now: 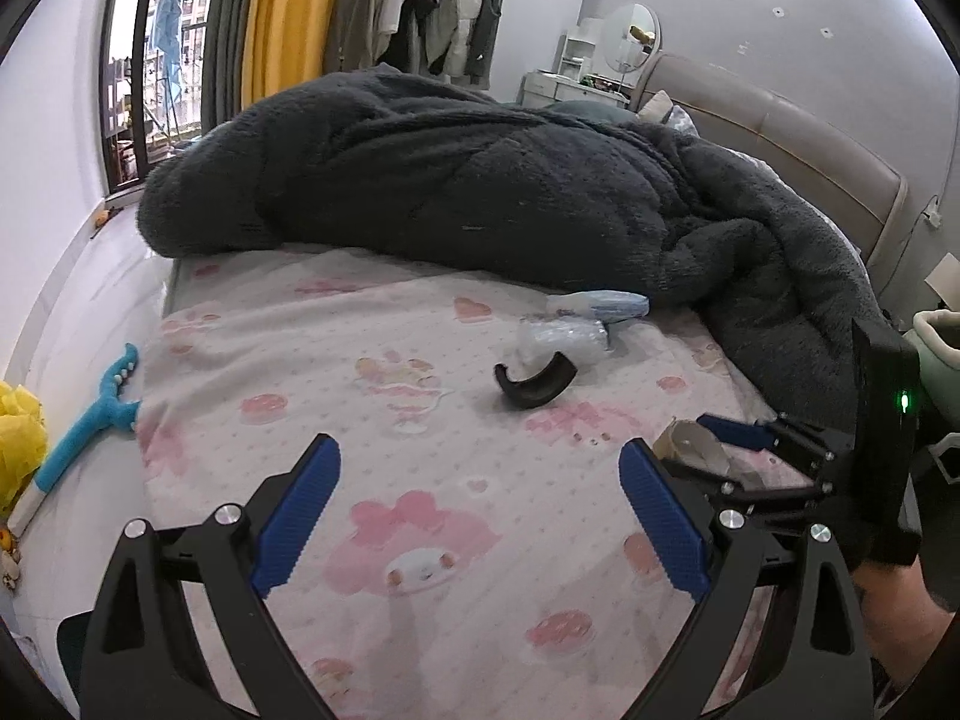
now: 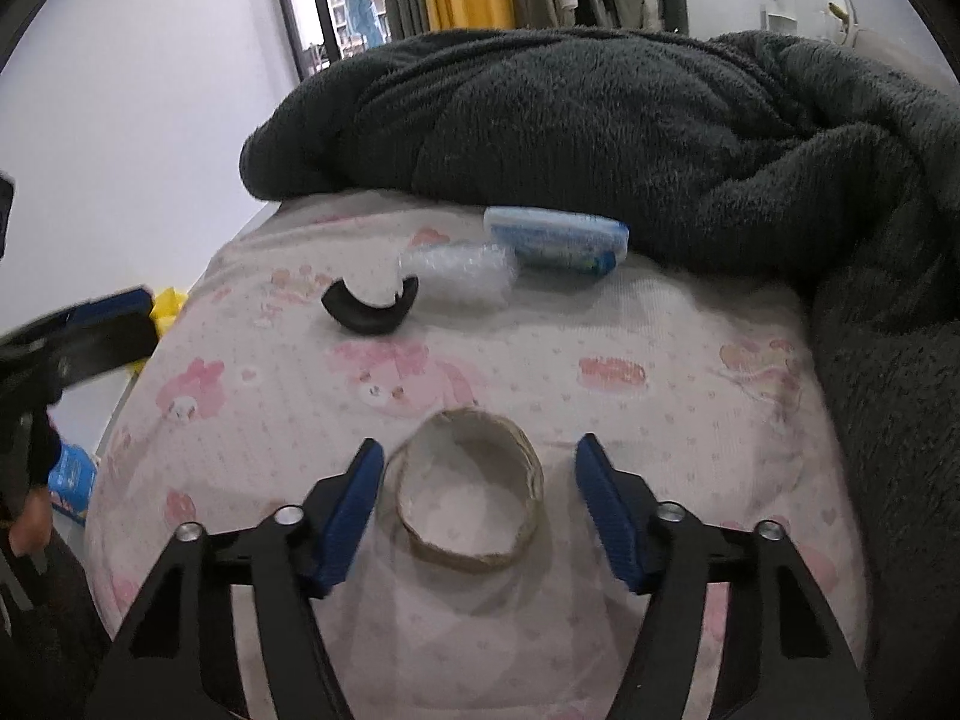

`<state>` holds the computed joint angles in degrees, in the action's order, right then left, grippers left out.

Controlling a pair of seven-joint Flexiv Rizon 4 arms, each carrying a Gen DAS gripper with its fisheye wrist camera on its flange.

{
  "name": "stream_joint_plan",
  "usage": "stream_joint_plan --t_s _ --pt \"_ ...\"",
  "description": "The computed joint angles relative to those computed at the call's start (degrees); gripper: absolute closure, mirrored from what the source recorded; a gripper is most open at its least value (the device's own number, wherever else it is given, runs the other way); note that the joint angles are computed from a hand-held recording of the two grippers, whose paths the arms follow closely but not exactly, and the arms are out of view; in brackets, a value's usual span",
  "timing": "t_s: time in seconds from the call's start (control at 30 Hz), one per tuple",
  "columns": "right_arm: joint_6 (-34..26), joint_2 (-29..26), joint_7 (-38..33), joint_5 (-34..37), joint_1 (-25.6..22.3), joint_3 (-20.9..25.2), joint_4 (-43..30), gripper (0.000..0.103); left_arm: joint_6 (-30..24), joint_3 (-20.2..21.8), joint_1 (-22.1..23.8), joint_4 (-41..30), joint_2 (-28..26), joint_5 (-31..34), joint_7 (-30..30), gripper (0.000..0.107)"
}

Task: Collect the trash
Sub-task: 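Grasp the cardboard tape core by its rim with the right gripper, then grasp the black curved plastic piece with the left gripper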

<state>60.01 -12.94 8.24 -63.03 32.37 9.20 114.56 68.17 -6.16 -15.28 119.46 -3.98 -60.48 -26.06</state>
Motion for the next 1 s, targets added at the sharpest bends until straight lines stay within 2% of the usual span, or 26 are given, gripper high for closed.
stream_joint_plan --t_s 0.2,0.4,0.57,1.0 --pt "1.5 0.6 -0.1 -1.5 -0.5 0.0 1.3 0.057 0.5 -1.2 -0.5 -1.3 -2.2 0.8 -1.2 0.011" --pt "3.4 2.1 3.2 -4.4 -1.5 0.0 3.1 0.057 2.1 -2.5 -0.9 -2.5 -4.8 3.7 -3.1 0.011" --pt "6.0 4.6 9.9 -8.9 -3.7 -0.2 5.4 0.057 5.0 -4.0 -0.9 -3.3 -6.8 5.4 -4.9 0.011" --pt "11.6 9.6 27.5 -22.0 -11.0 0.5 9.2 0.057 6.0 -5.7 0.8 -7.1 -11.2 14.3 -14.5 0.012"
